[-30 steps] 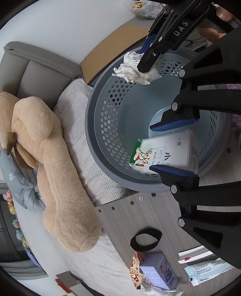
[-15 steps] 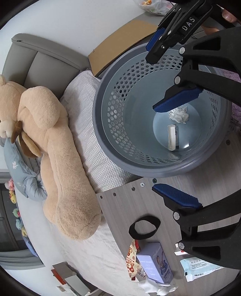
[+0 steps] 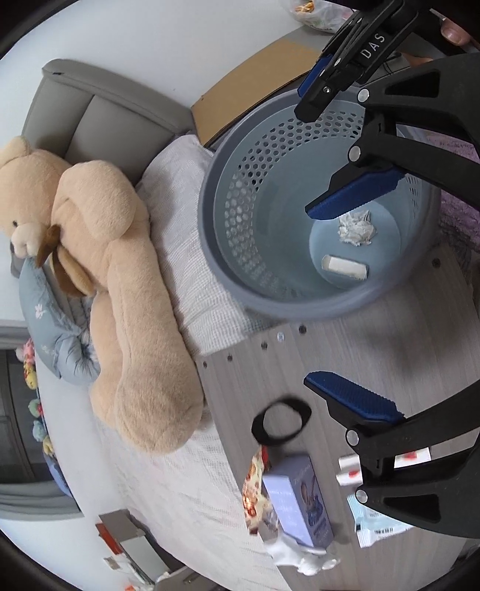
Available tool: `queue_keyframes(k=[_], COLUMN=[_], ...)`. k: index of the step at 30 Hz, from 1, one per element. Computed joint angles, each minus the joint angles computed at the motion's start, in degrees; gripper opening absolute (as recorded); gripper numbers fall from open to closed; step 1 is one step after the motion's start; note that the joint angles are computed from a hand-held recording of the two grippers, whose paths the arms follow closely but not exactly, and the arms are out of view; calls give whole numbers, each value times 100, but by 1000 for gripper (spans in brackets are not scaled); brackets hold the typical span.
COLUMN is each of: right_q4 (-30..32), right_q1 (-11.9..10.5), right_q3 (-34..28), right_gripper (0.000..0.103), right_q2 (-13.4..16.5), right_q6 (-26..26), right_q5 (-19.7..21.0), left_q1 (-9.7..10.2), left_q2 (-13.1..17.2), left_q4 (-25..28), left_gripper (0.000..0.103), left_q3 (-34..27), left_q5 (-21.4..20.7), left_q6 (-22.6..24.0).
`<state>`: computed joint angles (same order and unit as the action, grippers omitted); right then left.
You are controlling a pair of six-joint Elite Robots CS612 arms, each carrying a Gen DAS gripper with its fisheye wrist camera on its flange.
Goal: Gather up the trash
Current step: 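Move both tools back to the table and grasp the red-white cup with the left gripper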
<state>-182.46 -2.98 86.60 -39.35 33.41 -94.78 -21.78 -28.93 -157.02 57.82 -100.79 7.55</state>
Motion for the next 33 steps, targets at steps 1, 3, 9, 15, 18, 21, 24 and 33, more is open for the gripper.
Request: queue_keyframes(k=[1, 3, 9, 15, 18, 21, 24, 33], right_q4=[-15, -43, 2, 206, 405, 605, 803, 1437], right_q1=[13, 53, 263, 511, 650, 782, 890, 1112], right_q3=[-17, -89, -486, -1059, -1391, -1708, -1986, -2699], right_gripper=[63, 64, 70, 71, 71, 71, 71, 71], right_q2=[6, 32, 153, 368, 506, 636, 752, 1054], right_q6=[-4, -39, -447, -816, -1029, -1229, -1402, -1585], right_q5=[23, 89, 208, 409, 531, 594, 677, 620], left_q1=[33, 116, 446, 852, 1071, 1291, 1483, 1863], left_q2=[-12, -39, -119, -198, -172, -97, -13, 289], left_q4=[-39, -157, -511, -846, -809, -631, -443, -137], left_gripper=[85, 86, 87, 91, 91, 91, 91, 91], left_q3=[13, 51, 155, 277, 208, 49, -108, -610], left_q5=[28, 112, 668, 1460, 1803, 2134, 2389, 2615], left_q6=[-57, -215, -734, -1300, -1557, -1812, -2013, -2268])
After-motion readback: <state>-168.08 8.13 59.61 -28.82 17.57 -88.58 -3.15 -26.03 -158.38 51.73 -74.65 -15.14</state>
